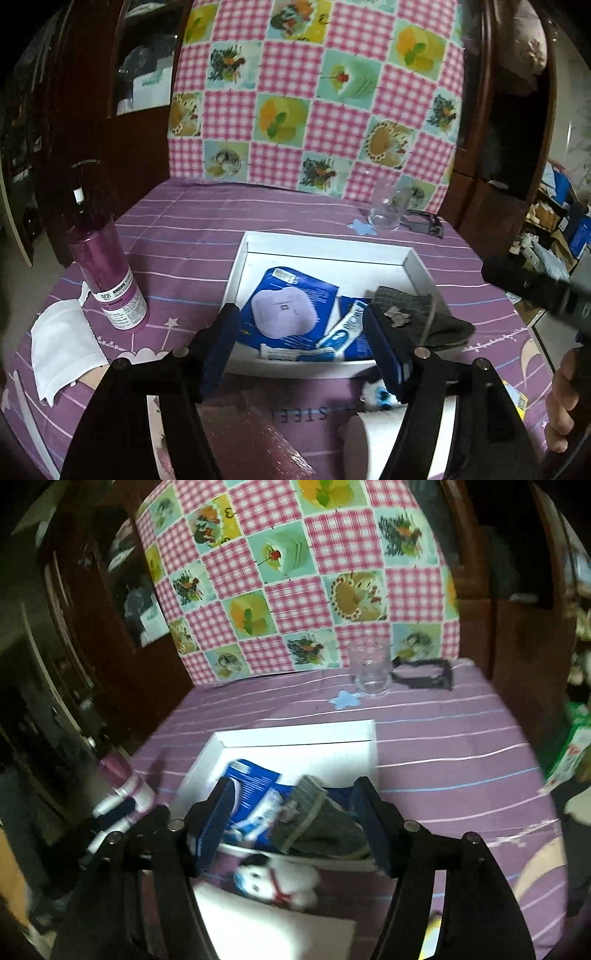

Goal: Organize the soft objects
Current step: 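Withdraw both grippers from the tray back over the table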

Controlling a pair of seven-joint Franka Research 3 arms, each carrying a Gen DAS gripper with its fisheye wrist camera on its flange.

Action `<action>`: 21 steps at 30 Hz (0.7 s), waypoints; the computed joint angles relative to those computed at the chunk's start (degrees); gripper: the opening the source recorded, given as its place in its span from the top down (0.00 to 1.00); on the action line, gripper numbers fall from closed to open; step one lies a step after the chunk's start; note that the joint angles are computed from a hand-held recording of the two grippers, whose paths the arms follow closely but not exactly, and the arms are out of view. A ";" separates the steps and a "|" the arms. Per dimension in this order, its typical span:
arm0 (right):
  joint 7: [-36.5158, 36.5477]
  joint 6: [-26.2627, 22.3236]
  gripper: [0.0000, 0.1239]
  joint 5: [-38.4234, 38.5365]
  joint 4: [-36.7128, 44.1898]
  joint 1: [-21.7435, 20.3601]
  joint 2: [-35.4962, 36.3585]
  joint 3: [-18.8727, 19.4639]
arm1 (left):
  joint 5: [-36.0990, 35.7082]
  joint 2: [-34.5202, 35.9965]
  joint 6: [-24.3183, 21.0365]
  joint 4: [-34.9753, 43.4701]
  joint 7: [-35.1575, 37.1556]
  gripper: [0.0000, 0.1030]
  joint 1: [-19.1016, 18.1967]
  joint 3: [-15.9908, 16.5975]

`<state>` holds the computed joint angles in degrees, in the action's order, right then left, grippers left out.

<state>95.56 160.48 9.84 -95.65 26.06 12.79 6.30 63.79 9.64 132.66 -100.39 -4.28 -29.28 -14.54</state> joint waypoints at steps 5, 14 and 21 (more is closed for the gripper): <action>3.39 1.04 0.46 -7.97 -7.17 0.72 -5.62 -1.99 | 1.04 -1.18 -2.90 -0.93 -0.04 0.33 -1.73 -1.32; 6.92 5.27 0.46 -18.75 -21.28 -2.59 -14.51 0.68 | -0.24 -4.72 6.46 -8.22 -4.40 0.33 -1.01 -3.02; 6.23 12.04 0.46 -12.02 -30.80 -4.57 -18.94 2.42 | 4.03 -2.48 3.36 -8.12 -7.43 0.33 -3.69 -4.16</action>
